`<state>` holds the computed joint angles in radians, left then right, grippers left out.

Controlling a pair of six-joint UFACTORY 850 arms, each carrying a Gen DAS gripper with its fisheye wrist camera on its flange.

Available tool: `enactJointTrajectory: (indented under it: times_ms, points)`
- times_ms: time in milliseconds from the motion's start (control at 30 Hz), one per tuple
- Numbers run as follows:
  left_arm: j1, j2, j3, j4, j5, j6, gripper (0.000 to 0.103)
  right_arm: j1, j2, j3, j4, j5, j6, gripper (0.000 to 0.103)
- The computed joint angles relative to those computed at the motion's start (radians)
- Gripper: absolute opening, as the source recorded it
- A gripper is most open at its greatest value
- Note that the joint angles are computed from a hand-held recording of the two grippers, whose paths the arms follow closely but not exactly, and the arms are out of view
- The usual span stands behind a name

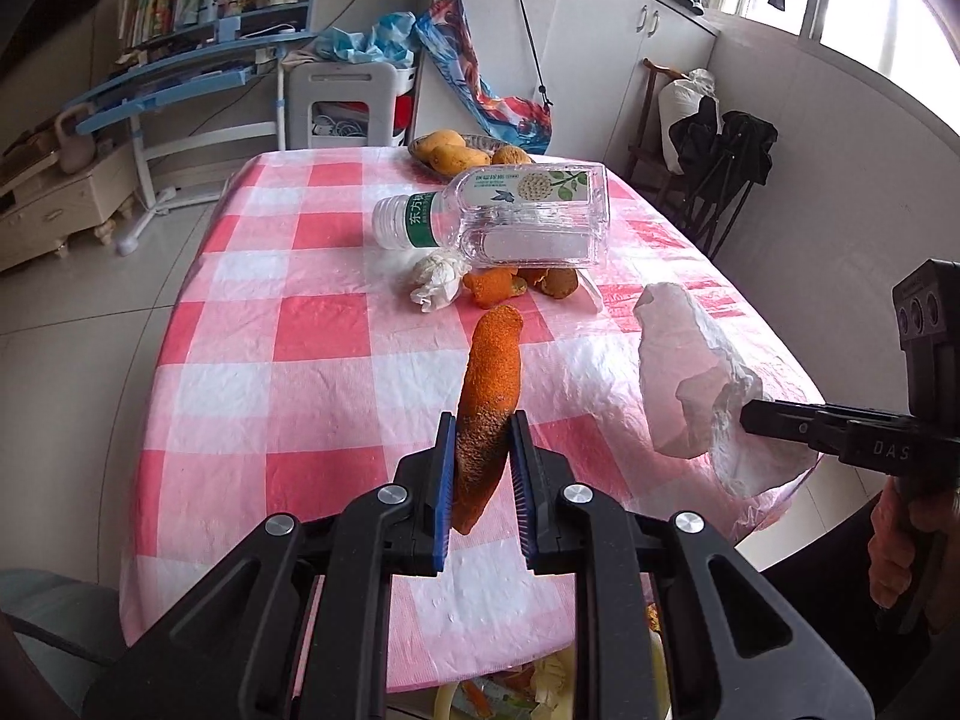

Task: Collect trash
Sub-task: 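Lift the peel and tissue and carry both toward the yellow basin, then open the right gripper to drop the white tissue into the basin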

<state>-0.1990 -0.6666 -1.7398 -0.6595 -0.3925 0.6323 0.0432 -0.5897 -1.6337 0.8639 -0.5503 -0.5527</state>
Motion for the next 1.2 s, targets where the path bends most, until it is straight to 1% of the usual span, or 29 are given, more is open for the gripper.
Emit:
enactJointTrajectory:
  times_ms: [167,267,333,433,500,600,633,667,700,733,800,833,933,967,1000,1100,1200]
  points:
    - [-0.001,0.036,0.054,-0.014,0.028,0.01,0.017,0.011,0.021,0.038,0.039,-0.006,-0.053,0.012]
    - [-0.001,0.057,0.085,-0.02,0.044,0.008,0.017,0.029,0.031,0.053,0.036,-0.047,-0.107,0.012]
    - [0.0,0.071,0.107,-0.028,0.051,0.007,0.017,0.057,0.035,0.058,-0.035,-0.082,-0.122,0.013]
    - [0.003,0.097,0.148,-0.047,0.064,0.011,0.017,0.106,0.03,0.064,-0.187,-0.149,-0.1,0.013]
    - [0.008,0.118,0.18,-0.085,0.072,0.037,0.017,0.139,0.02,0.066,-0.298,-0.192,-0.068,0.013]
    - [0.017,0.151,0.224,-0.145,0.08,0.083,0.017,0.186,0.008,0.069,-0.457,-0.233,-0.025,0.013]
    - [0.018,0.161,0.238,-0.164,0.082,0.099,0.017,0.196,-0.001,0.064,-0.489,-0.255,-0.011,0.014]
    - [0.021,0.171,0.251,-0.185,0.082,0.119,0.017,0.204,-0.002,0.066,-0.519,-0.254,0.008,0.018]
    - [0.023,0.18,0.265,-0.208,0.082,0.14,0.017,0.212,0.005,0.075,-0.555,-0.234,0.039,0.028]
    - [0.023,0.19,0.278,-0.225,0.083,0.156,0.017,0.213,0.013,0.083,-0.566,-0.213,0.057,0.041]
    - [0.023,0.208,0.302,-0.25,0.084,0.184,0.017,0.204,0.04,0.107,-0.537,-0.157,0.077,0.052]
    - [0.022,0.216,0.312,-0.261,0.083,0.196,0.017,0.196,0.055,0.12,-0.524,-0.125,0.1,0.055]
    - [0.017,0.234,0.338,-0.262,0.075,0.203,0.017,0.167,0.093,0.159,-0.456,-0.04,0.154,0.057]
    - [0.014,0.238,0.345,-0.248,0.069,0.194,0.017,0.159,0.109,0.177,-0.432,0.0,0.171,0.057]
    - [0.01,0.245,0.357,-0.236,0.063,0.188,0.017,0.154,0.133,0.204,-0.408,0.05,0.187,0.06]
    - [-0.007,0.259,0.382,-0.16,0.022,0.142,0.017,0.13,0.188,0.268,-0.233,0.197,0.115,0.071]
    - [-0.034,0.258,0.393,-0.007,-0.043,0.062,0.017,0.112,0.214,0.303,-0.032,0.281,-0.005,0.072]
